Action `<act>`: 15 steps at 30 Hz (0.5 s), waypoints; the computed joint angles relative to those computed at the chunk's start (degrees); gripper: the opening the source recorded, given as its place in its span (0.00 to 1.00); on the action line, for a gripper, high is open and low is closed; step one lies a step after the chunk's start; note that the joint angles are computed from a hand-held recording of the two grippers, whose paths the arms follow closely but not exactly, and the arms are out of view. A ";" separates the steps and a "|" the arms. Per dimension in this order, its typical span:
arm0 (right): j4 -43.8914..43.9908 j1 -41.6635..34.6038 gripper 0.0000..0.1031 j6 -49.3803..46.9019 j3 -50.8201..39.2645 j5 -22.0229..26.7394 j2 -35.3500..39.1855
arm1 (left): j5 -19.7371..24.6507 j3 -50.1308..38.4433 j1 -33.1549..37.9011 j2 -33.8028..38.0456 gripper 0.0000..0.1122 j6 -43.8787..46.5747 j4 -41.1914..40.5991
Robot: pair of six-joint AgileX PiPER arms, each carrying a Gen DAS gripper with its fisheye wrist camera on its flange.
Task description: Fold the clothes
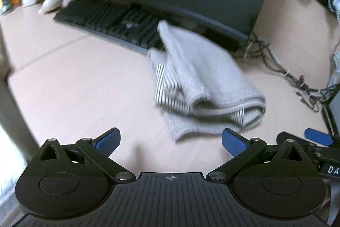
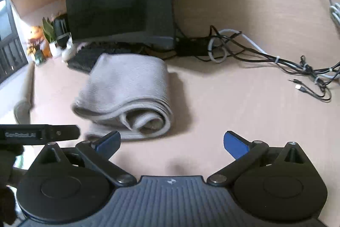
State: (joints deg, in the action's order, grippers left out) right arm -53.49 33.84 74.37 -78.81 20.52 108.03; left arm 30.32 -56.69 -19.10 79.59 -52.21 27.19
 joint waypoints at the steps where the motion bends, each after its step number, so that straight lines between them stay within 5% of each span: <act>1: -1.41 -0.13 1.00 0.50 0.93 0.21 -0.27 | 0.98 0.31 -1.31 0.06 0.92 -2.55 1.37; 6: -7.05 -1.32 1.00 3.90 4.52 0.18 -0.94 | 3.53 0.18 -5.26 1.56 0.92 -8.39 3.50; 15: 0.37 -4.55 1.00 -3.60 6.22 -3.06 -0.24 | 8.15 -1.36 -9.27 3.94 0.92 -14.82 7.20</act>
